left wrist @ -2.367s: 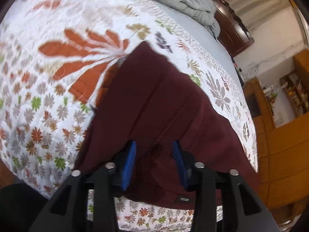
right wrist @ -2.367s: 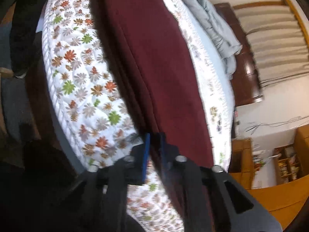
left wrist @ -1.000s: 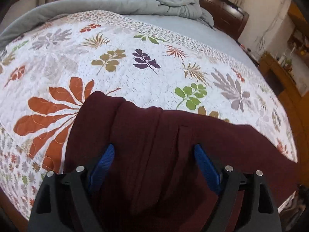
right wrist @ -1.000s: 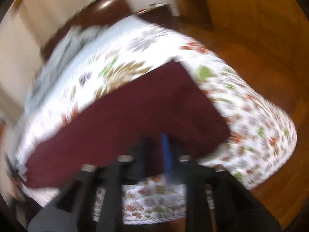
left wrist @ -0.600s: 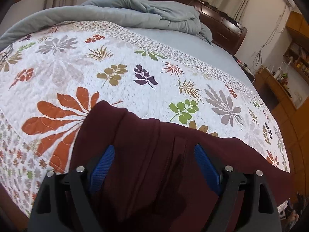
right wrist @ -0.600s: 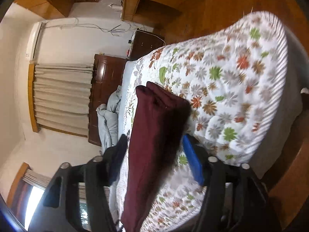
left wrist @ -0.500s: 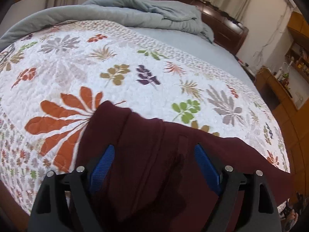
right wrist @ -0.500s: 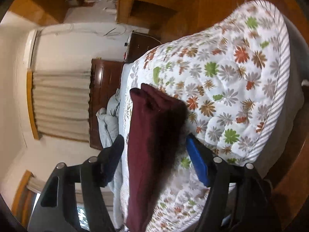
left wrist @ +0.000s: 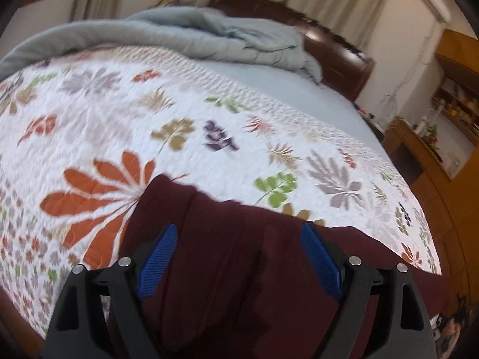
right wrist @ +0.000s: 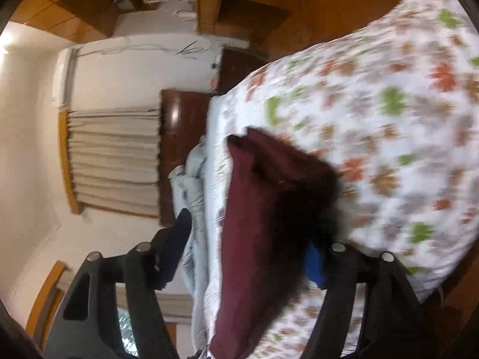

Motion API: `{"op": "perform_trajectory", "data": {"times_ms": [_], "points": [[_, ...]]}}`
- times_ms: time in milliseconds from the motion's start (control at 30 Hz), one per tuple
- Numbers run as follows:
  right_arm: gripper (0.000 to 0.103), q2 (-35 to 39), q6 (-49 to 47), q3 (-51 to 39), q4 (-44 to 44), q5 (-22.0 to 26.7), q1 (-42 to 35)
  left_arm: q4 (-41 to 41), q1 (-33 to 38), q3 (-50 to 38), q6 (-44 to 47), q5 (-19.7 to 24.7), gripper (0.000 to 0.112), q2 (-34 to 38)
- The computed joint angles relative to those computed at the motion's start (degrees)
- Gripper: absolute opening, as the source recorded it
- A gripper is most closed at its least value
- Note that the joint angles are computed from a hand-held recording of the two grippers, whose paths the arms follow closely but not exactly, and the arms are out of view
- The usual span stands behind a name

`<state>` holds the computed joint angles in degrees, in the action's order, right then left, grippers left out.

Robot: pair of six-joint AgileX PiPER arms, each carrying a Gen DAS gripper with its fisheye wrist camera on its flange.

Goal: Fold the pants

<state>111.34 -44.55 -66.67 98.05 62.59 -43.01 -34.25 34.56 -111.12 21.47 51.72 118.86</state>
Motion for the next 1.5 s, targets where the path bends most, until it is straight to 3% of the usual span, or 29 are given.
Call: {"op": "perform_trajectory", "data": {"times_ms": [167,300,367,433,700,900,1000,1300,1500], "points": [[0.063,0.9,1.5,-2.9,-2.5,-2.9,1.1,5.9,-1.5,-10.5,-6.1,7.7,0.085,7.6],[0.060,-0.2,2.7,-3.4,-6.1,-4.5,2.1,6.1,-2.1,-8.1,-4.4,5.7,0.089,7.3],[0.036,-0.2,5.8,-5.5,-10.1,-5.6,2.9,6.5,-2.3,-7.3,-3.4,5.1,0.089,6.9],[0.019,0.8,9.6,-7.7,-13.0,-6.5,3.6,5.2,-1.7,-8.3,-2.9,6.3,0.090,7.4],[0.016,-5.2,21.1,-12.2,-27.0,-13.7,8.3,-0.1,0.6,-10.1,0.7,9.4,0.090,8.8],[0.015,-10.9,32.4,-17.9,-42.7,-18.5,14.9,-5.7,2.6,-8.6,4.5,10.0,0.090,8.7],[0.015,-12.6,41.5,-23.6,-55.7,-19.7,20.4,-7.5,3.2,-7.8,5.4,9.9,0.090,8.6],[0.015,-13.6,58.1,-34.2,-82.5,-19.5,34.9,-14.2,5.7,-8.1,7.4,12.4,0.089,9.1],[0.015,-13.0,65.1,-38.4,-95.7,-17.5,42.5,-18.2,6.9,-5.7,10.6,12.7,0.089,7.7]]}}
